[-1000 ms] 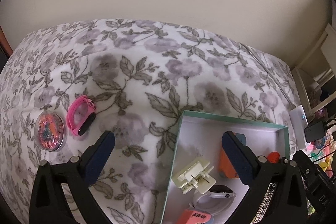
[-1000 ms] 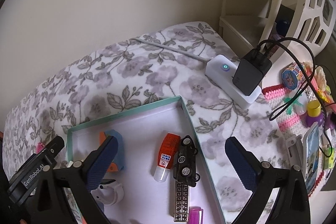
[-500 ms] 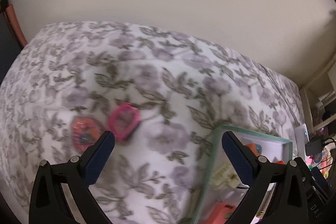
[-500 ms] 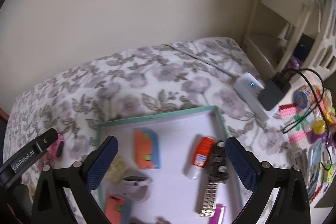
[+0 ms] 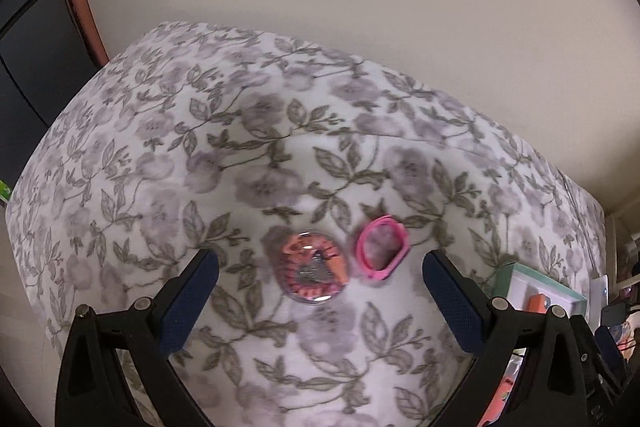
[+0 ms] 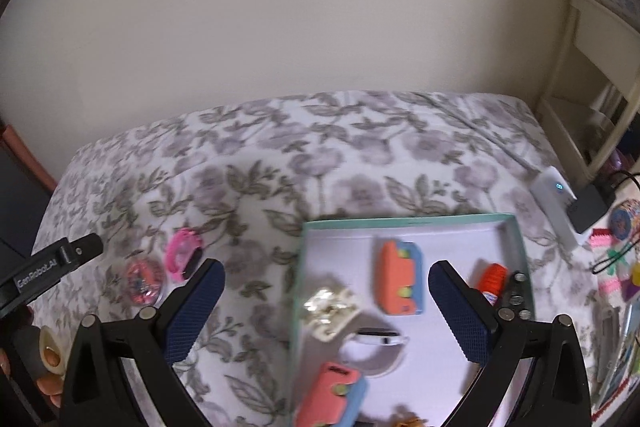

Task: Organize rigid objects
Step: 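Move both tools back over the bead container and pink watch band, then grasp the bead container with the left gripper while the right grasps the pink watch band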

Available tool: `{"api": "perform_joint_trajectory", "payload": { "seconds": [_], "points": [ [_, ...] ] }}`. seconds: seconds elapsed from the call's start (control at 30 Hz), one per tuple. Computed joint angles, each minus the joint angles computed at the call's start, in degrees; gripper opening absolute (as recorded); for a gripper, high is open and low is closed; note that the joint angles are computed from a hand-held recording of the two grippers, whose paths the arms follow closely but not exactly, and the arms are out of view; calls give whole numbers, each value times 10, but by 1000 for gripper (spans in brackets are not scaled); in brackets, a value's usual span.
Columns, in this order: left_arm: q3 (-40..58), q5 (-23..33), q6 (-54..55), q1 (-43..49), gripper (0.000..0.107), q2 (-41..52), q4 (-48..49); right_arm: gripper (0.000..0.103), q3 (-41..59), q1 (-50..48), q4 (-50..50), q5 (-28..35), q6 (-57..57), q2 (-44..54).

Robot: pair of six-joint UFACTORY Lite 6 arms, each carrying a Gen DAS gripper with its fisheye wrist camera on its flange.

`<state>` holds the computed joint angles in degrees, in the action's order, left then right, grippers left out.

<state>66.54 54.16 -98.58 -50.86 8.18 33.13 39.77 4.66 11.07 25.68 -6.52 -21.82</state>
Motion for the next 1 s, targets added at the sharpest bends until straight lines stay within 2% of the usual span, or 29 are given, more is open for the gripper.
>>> {"api": "perform_joint_trajectory", "payload": {
  "seconds": [0.1, 0.23, 0.43, 0.5, 0.6, 0.73, 0.83, 1.0],
  "points": [
    [-41, 2, -1, 11, 102, -30, 7, 103, -6, 41, -11, -15, 36, 3],
    [-116, -16, -3, 31, 102, -60, 31, 103, -2, 89, 22, -47, 30, 40],
    [-210, -203, 9, 114, 101, -70, 18, 102, 27, 150, 101, -114, -20, 166],
    [-203, -224, 14, 114, 101, -47, 29, 101, 48, 159, 129, -134, -37, 212],
    [-182, -227, 15, 102, 101, -8, 52, 101, 84, 167, 113, -153, -7, 268],
    [-161, -254, 38, 95, 102, 33, 55, 96, 151, 175, 214, -142, -95, 345],
    [-134, -236, 48, 86, 101, 71, 59, 91, 197, 187, 252, -128, -126, 398],
    [-131, -238, 27, 76, 95, 89, 89, 85, 251, 222, 186, -120, -74, 460]
  ]
}}
